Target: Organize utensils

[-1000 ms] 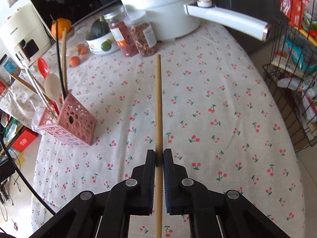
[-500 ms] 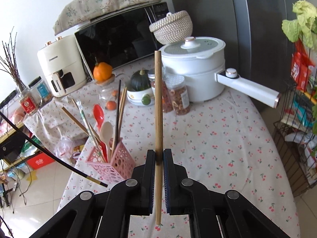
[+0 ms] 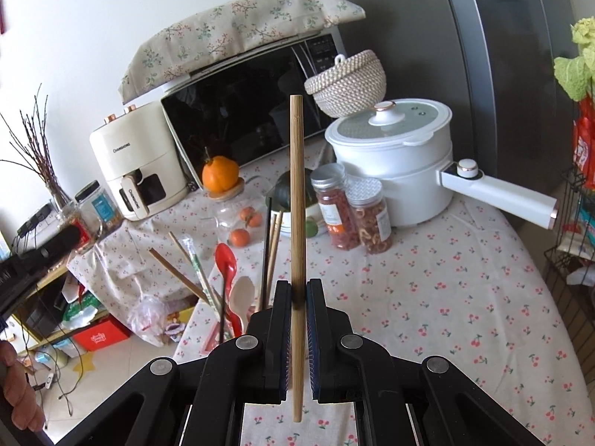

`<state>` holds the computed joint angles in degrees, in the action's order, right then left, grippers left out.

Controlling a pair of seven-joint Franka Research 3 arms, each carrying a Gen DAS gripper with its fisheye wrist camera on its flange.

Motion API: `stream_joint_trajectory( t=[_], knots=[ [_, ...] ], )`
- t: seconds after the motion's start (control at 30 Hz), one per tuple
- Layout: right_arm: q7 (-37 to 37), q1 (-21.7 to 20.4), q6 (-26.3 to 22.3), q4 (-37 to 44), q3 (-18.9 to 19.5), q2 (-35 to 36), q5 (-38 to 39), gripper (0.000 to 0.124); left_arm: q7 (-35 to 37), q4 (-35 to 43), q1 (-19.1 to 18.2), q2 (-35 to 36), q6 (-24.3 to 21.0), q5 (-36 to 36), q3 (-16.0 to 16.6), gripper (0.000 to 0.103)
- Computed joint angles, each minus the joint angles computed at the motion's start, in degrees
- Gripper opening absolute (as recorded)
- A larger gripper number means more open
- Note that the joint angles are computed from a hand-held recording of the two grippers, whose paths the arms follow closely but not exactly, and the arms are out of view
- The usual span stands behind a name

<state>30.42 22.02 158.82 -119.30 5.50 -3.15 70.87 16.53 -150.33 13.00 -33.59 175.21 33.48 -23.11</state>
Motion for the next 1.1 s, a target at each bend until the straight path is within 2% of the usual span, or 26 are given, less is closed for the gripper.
stream_joint_trajectory(
  t=[0.03, 0.07, 0.1, 0.17, 0.2, 0.23, 0.27, 0.3, 0.37, 0.57, 0.6, 0.63, 0.67, 0.7, 0.77, 0.9, 1.0, 1.03, 1.1],
  knots=[
    [1.3, -0.1, -0.7, 0.4, -0.1, 0.5, -0.9, 0.006, -1.6, 0.6, -1.8, 0.7, -3.3, 2.7, 1.0, 0.000],
    [2.5, -0.3, -1.1, 0.7, 0.0, 1.0, -1.8, 0.006, 0.1, 1.0, -2.6, 1.7, -5.2, 2.4, 1.0, 0.001],
    [3.3, -0.4, -1.3, 1.0, 0.0, 1.5, -2.9, 0.006, 4.8, 1.4, -5.4, 3.4, -7.4, -1.1, 2.9, 0.001],
    [4.4, -0.6, -1.0, 1.3, 0.2, 2.1, -4.7, 0.006, 9.0, 1.4, -11.7, 6.5, -9.4, -5.1, 8.1, 0.006],
    [5.3, -0.7, -1.3, 1.5, 0.2, 2.4, -5.6, 0.006, 10.8, 1.0, -14.3, 7.8, -9.4, -7.5, 10.4, 0.022],
    [6.2, -1.0, -1.9, 1.7, 0.2, 2.7, -6.4, 0.006, 13.1, 0.7, -17.2, 9.1, -9.6, -10.6, 12.8, 0.045],
    [6.9, -1.2, -2.5, 1.8, 0.1, 2.9, -7.0, 0.006, 15.2, 0.4, -19.7, 10.6, -9.3, -13.7, 14.8, 0.052],
    [7.6, -1.4, -3.0, 2.0, 0.1, 3.1, -7.7, 0.006, 17.9, 0.3, -22.3, 12.2, -9.1, -17.0, 16.8, 0.054],
    [8.6, -1.7, -3.3, 2.1, 0.2, 3.4, -9.1, 0.006, 22.2, 0.9, -25.3, 15.1, -9.2, -22.6, 18.9, 0.054],
    [11.0, -2.4, -4.4, 1.9, 0.3, 3.6, -11.6, 0.006, 31.5, 4.3, -27.8, 22.7, -9.9, -34.7, 19.5, 0.052],
    [11.2, -2.4, -4.4, 1.8, 0.3, 3.6, -11.9, 0.006, 32.9, 4.8, -27.9, 23.6, -10.1, -36.5, 19.4, 0.046],
    [11.4, -2.5, -4.6, 1.8, 0.3, 3.6, -12.2, 0.006, 34.7, 5.3, -28.1, 24.5, -10.2, -38.6, 19.3, 0.026],
    [11.6, -2.6, -4.6, 1.8, 0.3, 3.6, -12.6, 0.006, 36.7, 5.8, -28.3, 25.1, -10.4, -40.6, 19.2, 0.010],
    [11.7, -2.6, -4.6, 1.7, 0.3, 3.5, -12.9, 0.006, 37.4, 5.8, -28.0, 25.2, -10.3, -41.4, 18.6, 0.006],
    [12.0, -2.7, -4.6, 1.5, 0.3, 3.5, -13.3, 0.006, 35.1, 5.5, -25.8, 23.9, -10.4, -38.2, 16.1, 0.005],
    [10.6, -2.9, -5.0, 1.4, 0.1, 2.8, -11.0, 0.006, 23.2, 3.0, -18.8, 16.7, -7.9, -23.1, 9.4, 0.005],
    [8.6, -2.7, -4.7, 1.5, 0.1, 2.1, -7.8, 0.006, 9.6, 1.1, -7.5, 8.3, -4.8, -9.1, 0.5, 0.005],
    [7.7, -2.5, -4.5, 1.5, 0.1, 1.8, -6.7, 0.006, 5.5, 0.7, -3.3, 5.3, -4.1, -5.3, -2.8, 0.005],
    [6.3, -2.1, -4.0, 1.7, 0.1, 1.5, -4.9, 0.006, -0.2, 0.3, 3.0, 0.2, -3.0, -0.1, -7.2, 0.005]
  ],
)
